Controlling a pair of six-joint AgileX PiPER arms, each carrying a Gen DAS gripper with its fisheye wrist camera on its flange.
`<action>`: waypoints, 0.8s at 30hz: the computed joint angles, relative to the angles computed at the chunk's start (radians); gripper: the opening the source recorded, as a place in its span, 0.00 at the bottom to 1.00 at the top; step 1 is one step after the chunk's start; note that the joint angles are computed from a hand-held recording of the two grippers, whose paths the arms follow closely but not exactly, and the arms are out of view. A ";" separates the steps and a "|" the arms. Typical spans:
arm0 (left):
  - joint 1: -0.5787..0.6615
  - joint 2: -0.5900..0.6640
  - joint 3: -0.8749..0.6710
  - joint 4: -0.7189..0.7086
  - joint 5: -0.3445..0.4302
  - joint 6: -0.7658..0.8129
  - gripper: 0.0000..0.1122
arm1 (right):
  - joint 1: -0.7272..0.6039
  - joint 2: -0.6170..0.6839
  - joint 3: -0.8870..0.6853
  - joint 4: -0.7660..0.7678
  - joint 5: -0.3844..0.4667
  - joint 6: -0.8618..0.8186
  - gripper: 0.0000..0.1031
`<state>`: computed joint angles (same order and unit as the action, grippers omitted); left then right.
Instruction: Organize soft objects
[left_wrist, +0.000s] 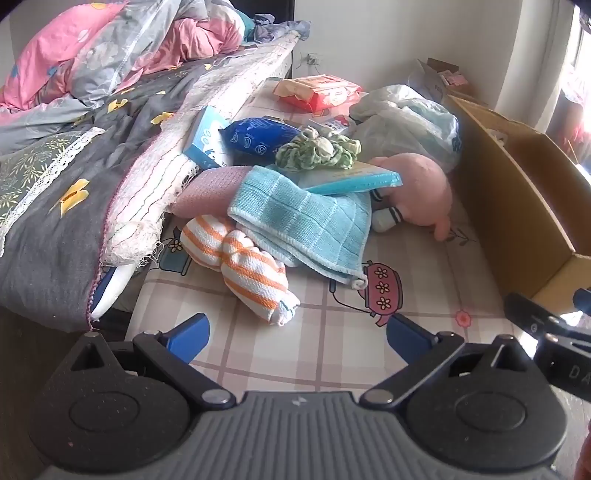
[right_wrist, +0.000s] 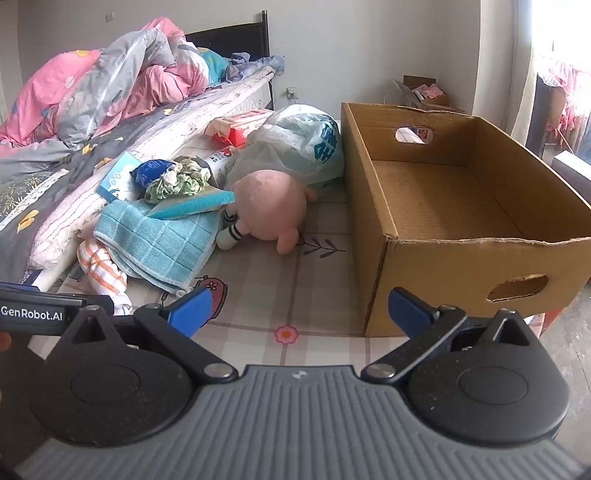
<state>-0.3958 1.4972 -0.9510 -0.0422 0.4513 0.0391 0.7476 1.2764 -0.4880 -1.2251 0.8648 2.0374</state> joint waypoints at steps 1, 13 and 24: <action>-0.005 0.001 -0.001 0.025 0.001 -0.023 0.91 | 0.001 -0.003 -0.001 0.002 0.000 -0.002 0.99; -0.059 -0.010 0.007 0.124 0.022 -0.121 0.91 | -0.044 -0.027 0.011 0.030 -0.039 -0.018 0.99; -0.037 0.011 -0.004 0.089 0.019 -0.061 0.91 | -0.064 -0.020 0.003 0.043 -0.056 -0.048 0.99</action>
<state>-0.4326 1.5082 -0.9548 0.0464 0.4701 -0.0219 0.6836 1.2562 -0.4849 -1.1821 0.8087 1.9898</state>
